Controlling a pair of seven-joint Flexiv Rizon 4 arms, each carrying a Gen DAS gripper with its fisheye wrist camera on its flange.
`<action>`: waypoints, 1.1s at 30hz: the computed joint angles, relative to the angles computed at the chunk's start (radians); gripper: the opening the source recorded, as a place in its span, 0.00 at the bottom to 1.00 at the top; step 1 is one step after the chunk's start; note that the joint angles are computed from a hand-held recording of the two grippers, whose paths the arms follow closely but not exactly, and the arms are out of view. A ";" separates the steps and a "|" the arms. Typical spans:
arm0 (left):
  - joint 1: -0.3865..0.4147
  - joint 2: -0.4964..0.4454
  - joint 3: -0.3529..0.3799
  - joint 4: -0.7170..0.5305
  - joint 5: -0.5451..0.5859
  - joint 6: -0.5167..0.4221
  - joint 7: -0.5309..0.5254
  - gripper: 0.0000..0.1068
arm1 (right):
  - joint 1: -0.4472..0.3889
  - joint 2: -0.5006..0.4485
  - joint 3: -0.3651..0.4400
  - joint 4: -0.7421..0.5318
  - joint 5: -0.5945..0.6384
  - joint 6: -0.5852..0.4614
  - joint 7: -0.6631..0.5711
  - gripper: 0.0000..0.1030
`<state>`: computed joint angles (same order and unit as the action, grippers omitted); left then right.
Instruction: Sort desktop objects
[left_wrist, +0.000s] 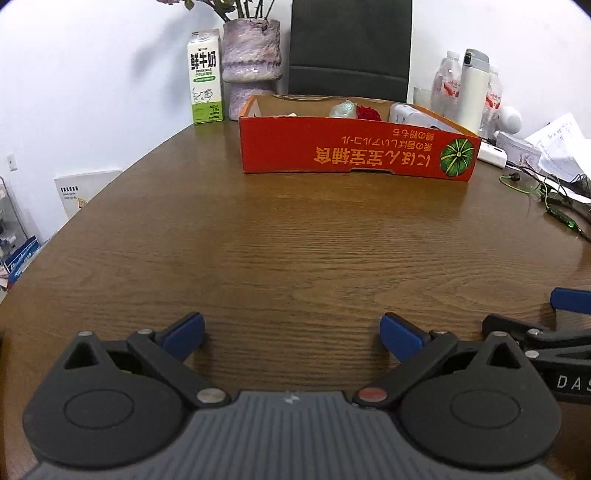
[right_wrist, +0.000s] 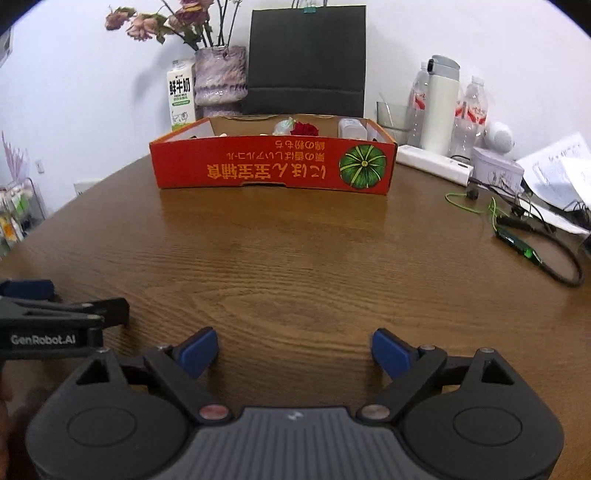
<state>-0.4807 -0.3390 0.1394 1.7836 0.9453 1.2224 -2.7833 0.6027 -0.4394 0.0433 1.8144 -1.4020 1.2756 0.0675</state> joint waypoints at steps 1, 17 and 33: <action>0.002 -0.004 -0.001 -0.004 0.000 0.002 0.001 0.96 | -0.002 -0.006 0.001 -0.006 0.006 0.005 -0.005 0.90; -0.003 -0.037 0.017 -0.040 -0.010 0.013 0.003 0.96 | 0.008 -0.036 -0.020 -0.040 0.026 -0.018 0.005 1.00; -0.017 -0.050 0.044 -0.044 -0.040 0.037 0.036 0.96 | 0.016 -0.045 -0.032 -0.052 0.036 -0.016 0.001 1.00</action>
